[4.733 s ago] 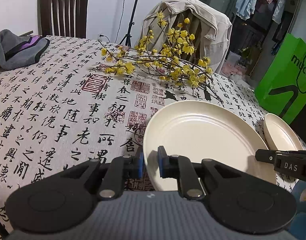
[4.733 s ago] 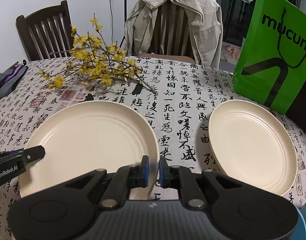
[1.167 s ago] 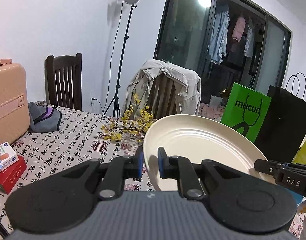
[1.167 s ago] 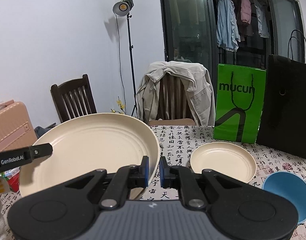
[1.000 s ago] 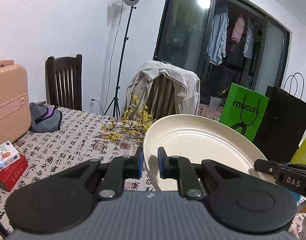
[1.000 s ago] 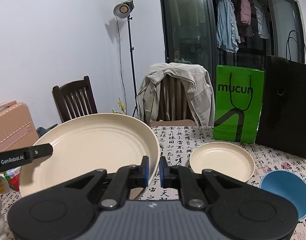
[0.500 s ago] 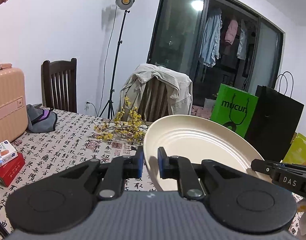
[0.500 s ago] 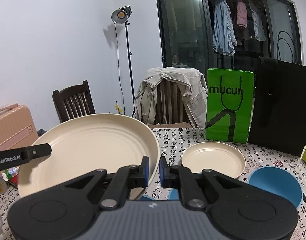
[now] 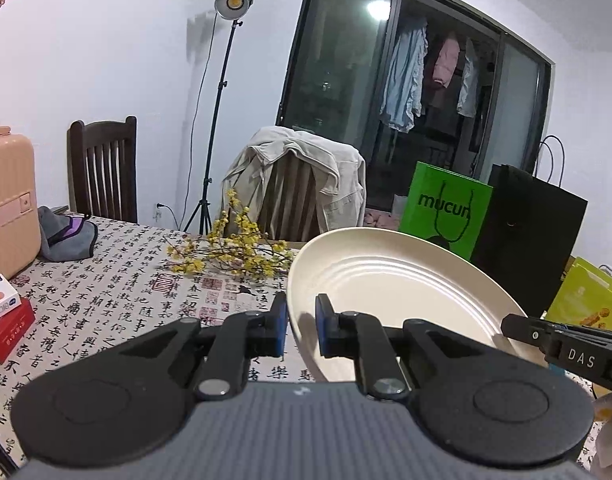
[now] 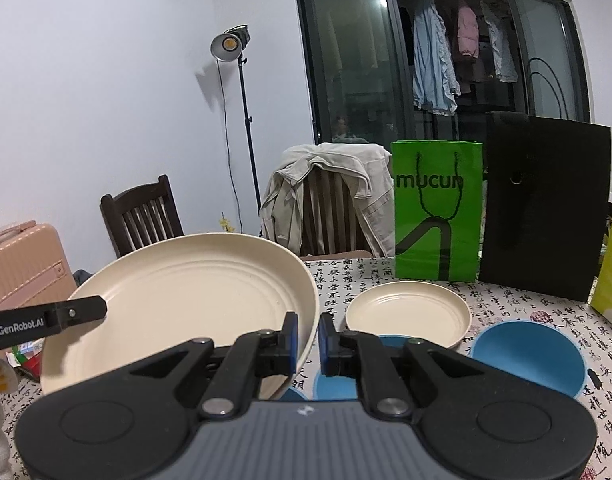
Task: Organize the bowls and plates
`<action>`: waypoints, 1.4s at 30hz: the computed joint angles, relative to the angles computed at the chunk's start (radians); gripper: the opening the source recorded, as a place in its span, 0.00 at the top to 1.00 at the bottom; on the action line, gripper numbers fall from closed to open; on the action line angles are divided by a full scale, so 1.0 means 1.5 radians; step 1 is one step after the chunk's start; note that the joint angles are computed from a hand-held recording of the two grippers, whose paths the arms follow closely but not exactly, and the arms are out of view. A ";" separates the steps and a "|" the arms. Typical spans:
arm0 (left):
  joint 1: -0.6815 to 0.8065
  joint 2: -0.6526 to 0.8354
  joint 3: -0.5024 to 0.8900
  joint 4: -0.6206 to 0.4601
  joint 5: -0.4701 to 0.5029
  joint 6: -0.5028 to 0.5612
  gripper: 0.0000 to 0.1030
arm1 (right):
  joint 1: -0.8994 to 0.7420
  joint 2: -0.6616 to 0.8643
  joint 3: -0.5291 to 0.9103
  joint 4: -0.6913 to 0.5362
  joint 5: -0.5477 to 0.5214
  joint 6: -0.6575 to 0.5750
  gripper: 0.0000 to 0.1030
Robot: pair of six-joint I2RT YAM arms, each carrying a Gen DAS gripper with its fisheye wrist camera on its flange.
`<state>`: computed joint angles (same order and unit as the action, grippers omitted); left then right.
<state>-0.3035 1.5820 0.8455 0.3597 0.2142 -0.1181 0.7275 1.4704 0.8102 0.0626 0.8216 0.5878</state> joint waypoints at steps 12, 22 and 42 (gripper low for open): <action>-0.037 -0.021 -0.039 0.033 -0.015 0.003 0.86 | 0.026 -0.062 -0.070 0.002 0.050 0.027 0.90; -0.065 -0.040 -0.073 0.045 -0.015 0.002 0.86 | 0.051 -0.119 -0.127 -0.013 0.081 0.063 0.90; -0.101 -0.046 -0.120 0.060 -0.016 0.016 0.86 | 0.103 -0.170 -0.188 -0.062 0.148 0.140 0.90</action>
<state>-0.4548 1.5126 0.6648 0.4501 0.1901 -0.0937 0.8826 1.2150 0.5280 -0.0302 1.0433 0.7971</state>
